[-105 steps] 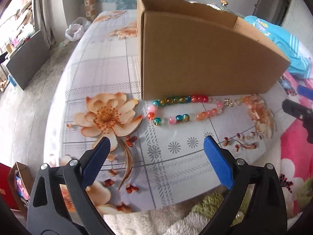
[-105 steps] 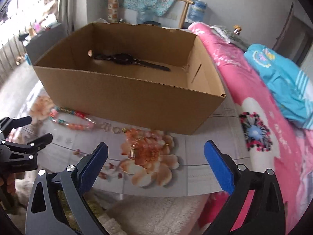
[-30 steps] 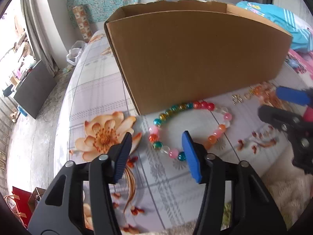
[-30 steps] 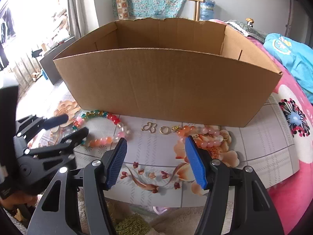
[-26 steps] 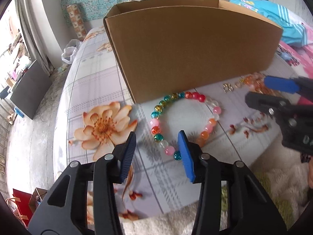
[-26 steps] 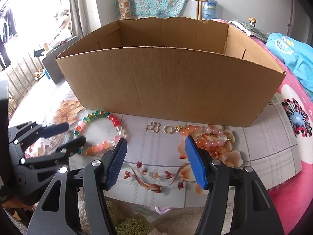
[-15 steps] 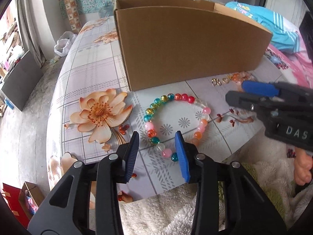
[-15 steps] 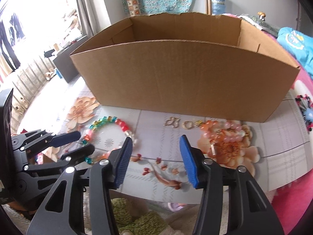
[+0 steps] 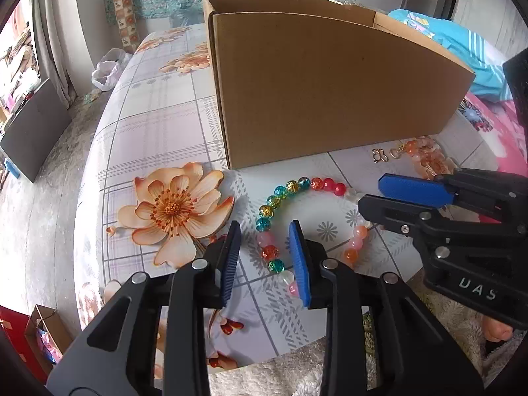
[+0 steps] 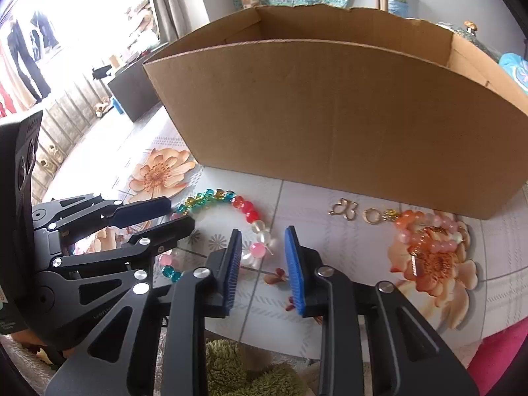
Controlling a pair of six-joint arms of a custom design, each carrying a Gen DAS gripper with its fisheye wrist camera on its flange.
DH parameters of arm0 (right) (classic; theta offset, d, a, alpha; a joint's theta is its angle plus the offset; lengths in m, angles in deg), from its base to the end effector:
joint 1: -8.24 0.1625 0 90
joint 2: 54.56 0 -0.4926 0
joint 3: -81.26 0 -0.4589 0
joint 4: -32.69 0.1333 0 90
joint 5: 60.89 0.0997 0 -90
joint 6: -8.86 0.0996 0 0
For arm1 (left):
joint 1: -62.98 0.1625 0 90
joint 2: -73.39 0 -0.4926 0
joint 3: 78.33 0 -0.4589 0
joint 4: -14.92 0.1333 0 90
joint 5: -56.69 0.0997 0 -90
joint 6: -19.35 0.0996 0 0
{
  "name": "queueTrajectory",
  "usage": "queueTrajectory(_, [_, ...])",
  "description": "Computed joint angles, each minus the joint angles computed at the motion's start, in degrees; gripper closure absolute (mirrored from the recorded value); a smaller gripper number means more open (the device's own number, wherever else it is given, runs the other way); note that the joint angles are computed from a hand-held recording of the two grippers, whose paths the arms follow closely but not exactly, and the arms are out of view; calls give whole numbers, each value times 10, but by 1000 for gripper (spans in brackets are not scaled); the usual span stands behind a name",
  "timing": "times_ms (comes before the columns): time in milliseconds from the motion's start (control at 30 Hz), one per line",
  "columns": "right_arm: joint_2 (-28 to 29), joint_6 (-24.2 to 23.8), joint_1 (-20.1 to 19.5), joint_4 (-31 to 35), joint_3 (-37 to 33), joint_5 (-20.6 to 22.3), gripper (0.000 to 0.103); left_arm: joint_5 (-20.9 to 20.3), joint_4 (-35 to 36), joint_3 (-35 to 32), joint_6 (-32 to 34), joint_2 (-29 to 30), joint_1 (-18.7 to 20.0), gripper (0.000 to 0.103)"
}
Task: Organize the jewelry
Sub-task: 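Close the left tool on the bead bracelet while the right tool grasps it too, then carry the bead bracelet into the box with both tools and open them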
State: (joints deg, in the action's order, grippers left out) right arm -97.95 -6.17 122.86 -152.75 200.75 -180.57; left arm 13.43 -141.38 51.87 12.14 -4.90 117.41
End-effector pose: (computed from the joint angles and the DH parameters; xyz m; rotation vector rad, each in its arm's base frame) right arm 0.3225 -0.5022 0.0068 0.7745 -2.4959 0.5011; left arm -0.1214 -0.5237 0.2423 0.4588 2.3476 -0.6572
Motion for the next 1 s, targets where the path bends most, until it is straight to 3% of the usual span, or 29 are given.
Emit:
queueTrajectory(200, [14, 7, 2, 23, -18, -10, 84, 17, -12, -9, 19, 17, 1, 84])
queueTrajectory(300, [21, 3, 4, 14, -21, -20, 91, 18, -27, -11, 21, 21, 4, 94])
queueTrajectory(500, [13, 17, -1, 0, -11, 2, 93, 0, -58, -4, 34, 13, 5, 95])
queueTrajectory(667, [-1, 7, 6, -34, 9, 12, 93, 0, -95, 14, 53, -8, -21, 95])
queueTrajectory(900, [-35, -47, 30, -106, 28, 26, 93, -5, -152, 20, 92, -39, -64, 95])
queueTrajectory(1000, [-56, -79, 39, -126, 21, 47, 93, -10, -198, 3, 147, -37, -78, 95])
